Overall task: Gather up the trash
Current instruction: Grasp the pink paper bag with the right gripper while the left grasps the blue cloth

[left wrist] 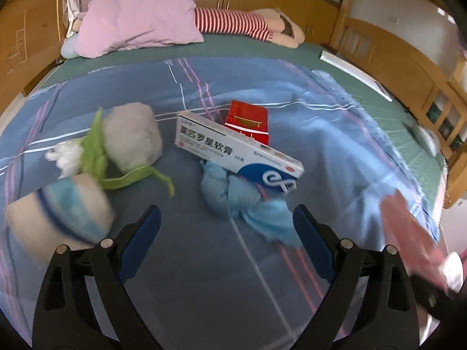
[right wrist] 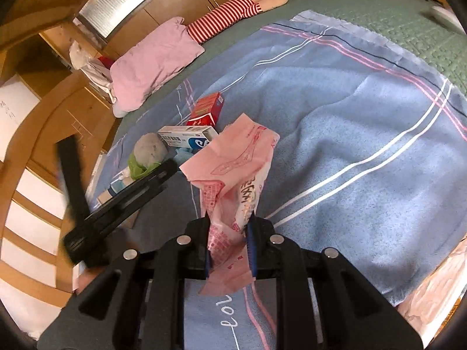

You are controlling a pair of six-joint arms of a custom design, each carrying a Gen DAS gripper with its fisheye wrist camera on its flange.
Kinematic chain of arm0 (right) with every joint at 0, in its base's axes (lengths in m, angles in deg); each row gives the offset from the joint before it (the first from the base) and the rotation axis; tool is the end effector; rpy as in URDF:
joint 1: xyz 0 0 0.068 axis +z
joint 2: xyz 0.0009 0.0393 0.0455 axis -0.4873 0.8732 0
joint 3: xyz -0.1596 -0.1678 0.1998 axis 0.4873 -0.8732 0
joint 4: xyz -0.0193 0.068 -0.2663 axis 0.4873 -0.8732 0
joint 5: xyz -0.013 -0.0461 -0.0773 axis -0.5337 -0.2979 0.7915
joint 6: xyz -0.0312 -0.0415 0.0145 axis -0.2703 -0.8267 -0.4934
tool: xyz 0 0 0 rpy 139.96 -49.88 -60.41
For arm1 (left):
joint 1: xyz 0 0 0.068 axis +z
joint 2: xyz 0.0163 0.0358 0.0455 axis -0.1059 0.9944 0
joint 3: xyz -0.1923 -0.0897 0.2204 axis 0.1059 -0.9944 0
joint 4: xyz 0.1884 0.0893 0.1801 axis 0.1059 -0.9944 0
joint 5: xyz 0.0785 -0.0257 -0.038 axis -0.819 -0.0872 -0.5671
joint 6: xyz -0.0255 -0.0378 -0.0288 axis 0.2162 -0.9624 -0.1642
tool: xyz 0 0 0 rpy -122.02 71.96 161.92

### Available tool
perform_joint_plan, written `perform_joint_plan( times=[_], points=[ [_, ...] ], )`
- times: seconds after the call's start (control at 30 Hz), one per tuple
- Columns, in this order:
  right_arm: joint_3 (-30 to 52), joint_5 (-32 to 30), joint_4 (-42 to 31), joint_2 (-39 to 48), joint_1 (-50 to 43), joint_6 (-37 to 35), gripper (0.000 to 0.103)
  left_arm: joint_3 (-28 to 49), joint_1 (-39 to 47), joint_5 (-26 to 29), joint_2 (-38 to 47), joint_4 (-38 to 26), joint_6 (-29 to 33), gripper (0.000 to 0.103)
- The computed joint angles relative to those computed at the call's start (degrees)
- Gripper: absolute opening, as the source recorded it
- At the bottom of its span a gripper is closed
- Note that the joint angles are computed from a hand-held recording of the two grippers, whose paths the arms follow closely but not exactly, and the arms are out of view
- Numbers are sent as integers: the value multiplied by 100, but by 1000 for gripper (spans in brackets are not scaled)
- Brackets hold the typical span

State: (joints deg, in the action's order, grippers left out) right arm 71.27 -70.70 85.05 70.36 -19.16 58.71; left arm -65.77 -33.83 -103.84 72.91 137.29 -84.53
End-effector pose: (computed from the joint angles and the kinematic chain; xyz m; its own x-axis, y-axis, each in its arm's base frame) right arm 0.2048 0.0566 0.0369 -0.8611 -0.0682 -0.5038 -0.3680 0.7674 0.5250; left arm 0.1849 -0.0801 0.0160 -0.6746 -0.3679 -0.6400 -0.3734 0.9179 -0.1341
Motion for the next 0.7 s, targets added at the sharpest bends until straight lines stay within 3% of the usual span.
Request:
perform_joint_plan(
  times=[0.13, 0.3, 0.33, 0.47, 0.63, 0.7],
  points=[
    [34, -285, -97, 64, -198, -109, 20, 624, 405, 238, 408, -423, 164, 90],
    [111, -469, -221, 125, -303, -99, 20, 1077, 706, 502, 693, -848, 111, 65],
    [132, -520, -265, 134, -328, -96, 20, 1104, 698, 493, 682, -870, 180, 53],
    [75, -554, -172, 120, -354, -53, 20, 909, 732, 652, 552, -735, 115, 44],
    [-77, -520, 143, 80, -349, 67, 20, 253, 175, 2, -98, -806, -562, 43],
    [-221, -462, 422, 51, -286, 142, 20, -45, -302, -403, -828, -1351, -953, 43]
  ],
)
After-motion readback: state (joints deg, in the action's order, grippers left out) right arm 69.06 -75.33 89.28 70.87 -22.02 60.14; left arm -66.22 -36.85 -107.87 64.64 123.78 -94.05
